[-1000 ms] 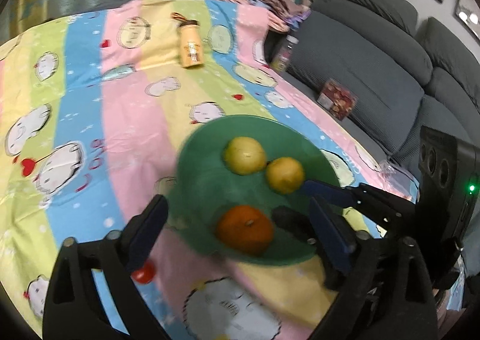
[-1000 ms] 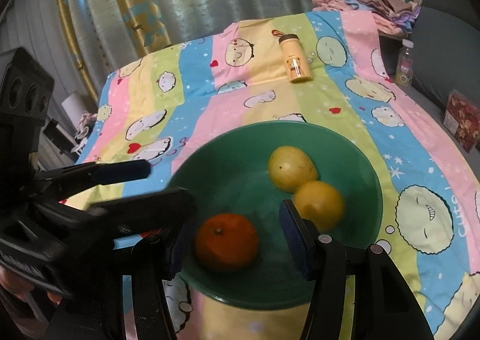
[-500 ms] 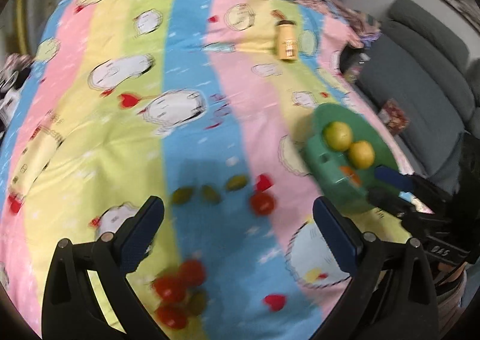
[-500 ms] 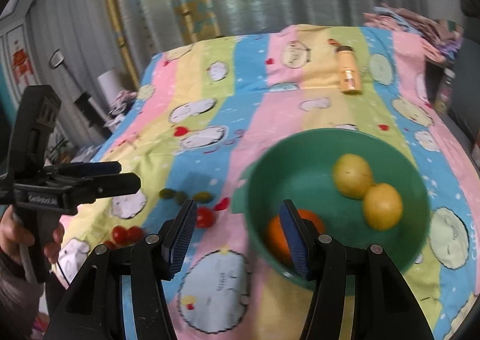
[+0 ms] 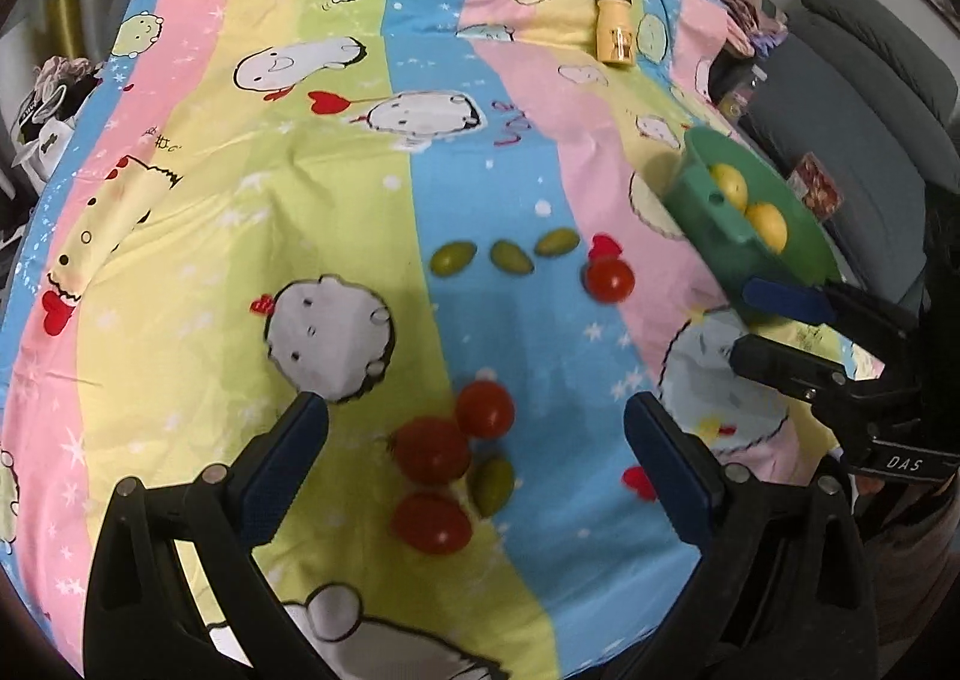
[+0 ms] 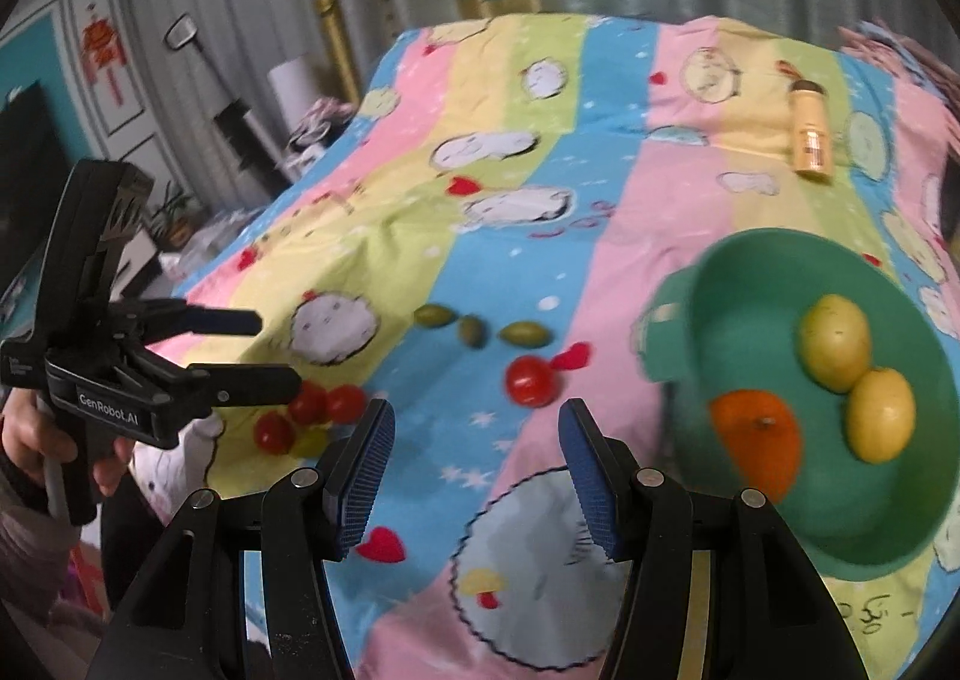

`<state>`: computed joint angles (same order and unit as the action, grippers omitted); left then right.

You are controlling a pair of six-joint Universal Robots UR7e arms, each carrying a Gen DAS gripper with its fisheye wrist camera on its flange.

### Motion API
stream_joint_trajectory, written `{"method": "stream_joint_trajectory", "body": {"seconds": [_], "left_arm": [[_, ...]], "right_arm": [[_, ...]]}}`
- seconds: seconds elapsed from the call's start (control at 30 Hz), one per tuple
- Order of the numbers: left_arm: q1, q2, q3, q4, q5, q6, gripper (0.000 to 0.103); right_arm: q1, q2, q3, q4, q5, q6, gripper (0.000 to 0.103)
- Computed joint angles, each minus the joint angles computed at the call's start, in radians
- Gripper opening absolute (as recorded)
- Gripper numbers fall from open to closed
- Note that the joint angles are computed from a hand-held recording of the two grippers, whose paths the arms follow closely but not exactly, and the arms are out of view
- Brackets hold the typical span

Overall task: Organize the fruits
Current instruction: 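Move the right tool toward the cherry tomatoes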

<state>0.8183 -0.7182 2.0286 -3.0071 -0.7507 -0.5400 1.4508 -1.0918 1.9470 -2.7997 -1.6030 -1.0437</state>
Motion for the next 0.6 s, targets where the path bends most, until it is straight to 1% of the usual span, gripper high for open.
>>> {"method": "stream_joint_trajectory", "body": {"seconds": [0.1, 0.13, 0.17, 0.23, 0.3, 0.37, 0.47, 0.5, 0.53, 0.57, 0.6], "left_arm": [[-0.005, -0.008, 0.015, 0.033, 0.031, -0.014, 0.098], [-0.006, -0.011, 0.019, 0.048, 0.038, -0.02, 0.096], [-0.004, -0.012, 0.02, 0.056, 0.041, -0.019, 0.093], [-0.002, -0.013, 0.027, 0.062, 0.041, -0.01, 0.093], [0.001, -0.011, 0.03, 0.067, 0.043, -0.001, 0.088], [0.009, -0.008, 0.028, 0.077, 0.041, 0.002, 0.081], [0.02, -0.002, 0.02, 0.084, 0.036, 0.011, 0.08], [0.025, 0.0, 0.016, 0.084, 0.032, 0.017, 0.078], [0.03, 0.001, 0.012, 0.086, 0.027, 0.022, 0.073], [0.032, 0.003, 0.007, 0.093, 0.026, 0.023, 0.07], [0.035, 0.005, 0.001, 0.104, 0.029, 0.023, 0.07]], "right_arm": [[0.01, 0.013, 0.008, 0.019, -0.012, -0.011, 0.058], [0.014, 0.021, 0.006, 0.023, -0.018, -0.011, 0.058], [0.017, 0.029, 0.008, 0.023, -0.024, -0.009, 0.058], [0.022, 0.041, 0.006, 0.036, -0.032, -0.003, 0.058], [0.029, 0.059, 0.001, 0.044, -0.049, 0.006, 0.058], [0.036, 0.077, -0.005, 0.051, -0.065, 0.02, 0.058], [0.044, 0.1, -0.02, 0.071, -0.076, 0.046, 0.058], [0.046, 0.108, -0.024, 0.076, -0.077, 0.051, 0.058], [0.049, 0.114, -0.027, 0.078, -0.079, 0.054, 0.058], [0.052, 0.122, -0.031, 0.08, -0.082, 0.055, 0.058], [0.055, 0.131, -0.036, 0.081, -0.086, 0.057, 0.058]]}}
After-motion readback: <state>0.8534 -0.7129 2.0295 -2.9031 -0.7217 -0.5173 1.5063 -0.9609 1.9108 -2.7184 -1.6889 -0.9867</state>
